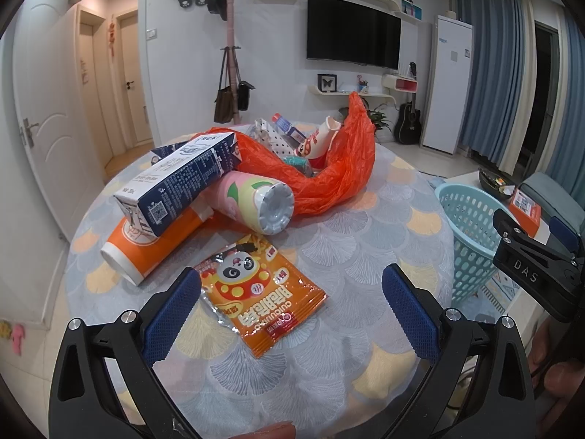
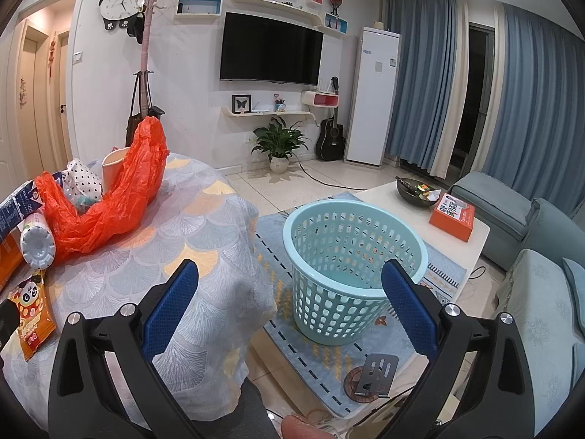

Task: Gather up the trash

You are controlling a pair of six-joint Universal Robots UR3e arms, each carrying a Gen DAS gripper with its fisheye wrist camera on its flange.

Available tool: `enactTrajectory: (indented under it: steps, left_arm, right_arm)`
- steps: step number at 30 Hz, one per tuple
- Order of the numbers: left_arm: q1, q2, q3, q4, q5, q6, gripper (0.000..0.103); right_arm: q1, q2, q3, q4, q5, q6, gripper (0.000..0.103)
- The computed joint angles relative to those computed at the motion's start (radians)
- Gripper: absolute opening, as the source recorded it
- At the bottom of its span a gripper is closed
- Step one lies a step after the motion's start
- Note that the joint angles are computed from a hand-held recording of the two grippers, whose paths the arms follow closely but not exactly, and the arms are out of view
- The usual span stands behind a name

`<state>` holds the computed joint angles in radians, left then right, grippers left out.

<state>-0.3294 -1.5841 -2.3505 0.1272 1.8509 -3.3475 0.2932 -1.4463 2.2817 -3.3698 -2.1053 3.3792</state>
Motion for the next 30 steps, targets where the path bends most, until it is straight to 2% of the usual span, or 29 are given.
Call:
enactTrajectory:
  steps: [30]
  left_arm:
    - [0.002, 0.002, 0.001, -0.004, -0.003, 0.001, 0.096]
  right_arm:
    - [0.002, 0.015, 0.003, -0.014, -0.004, 0.003, 0.095]
